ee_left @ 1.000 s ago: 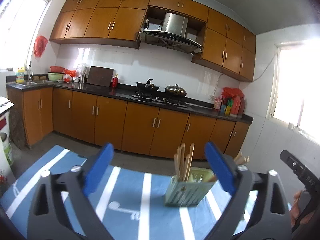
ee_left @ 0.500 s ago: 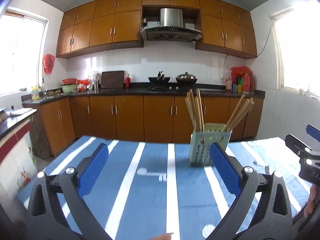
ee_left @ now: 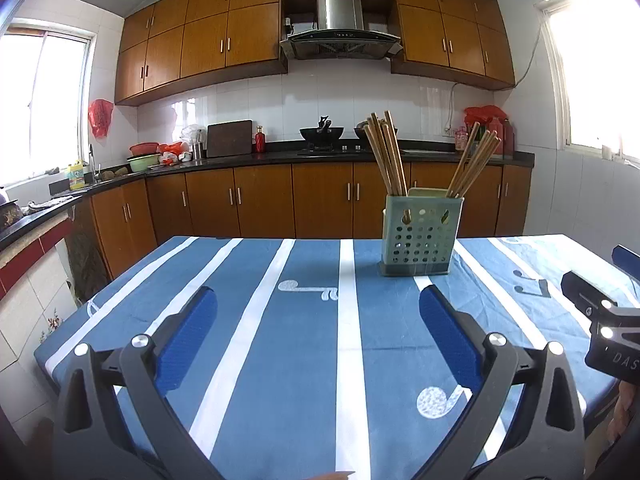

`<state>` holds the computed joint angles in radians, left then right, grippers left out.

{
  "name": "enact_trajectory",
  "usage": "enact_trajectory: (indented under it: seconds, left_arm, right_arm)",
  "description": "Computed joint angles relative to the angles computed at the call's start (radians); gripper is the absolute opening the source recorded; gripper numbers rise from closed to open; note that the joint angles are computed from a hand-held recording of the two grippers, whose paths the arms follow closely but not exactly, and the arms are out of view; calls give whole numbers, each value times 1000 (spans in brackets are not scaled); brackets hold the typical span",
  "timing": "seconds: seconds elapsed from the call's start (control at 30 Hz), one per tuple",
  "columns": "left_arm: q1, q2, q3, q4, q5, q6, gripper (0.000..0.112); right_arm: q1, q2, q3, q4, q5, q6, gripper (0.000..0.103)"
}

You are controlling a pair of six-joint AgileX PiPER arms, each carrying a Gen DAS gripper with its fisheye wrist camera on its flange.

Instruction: Organize utensils

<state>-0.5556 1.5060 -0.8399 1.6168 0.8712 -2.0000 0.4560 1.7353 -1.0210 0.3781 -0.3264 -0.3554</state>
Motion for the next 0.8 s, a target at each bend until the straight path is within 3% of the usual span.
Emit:
enact_trajectory:
  seconds: [0.37,0.8]
  left_arm:
    - [-17,7,29,6,13,-47,99]
    - [5,8,41,14,-31,-83,99]
  right_arm:
    - [8,8,21,54,-1,-41,101]
    - [-3,14,12,43,24,-15,101]
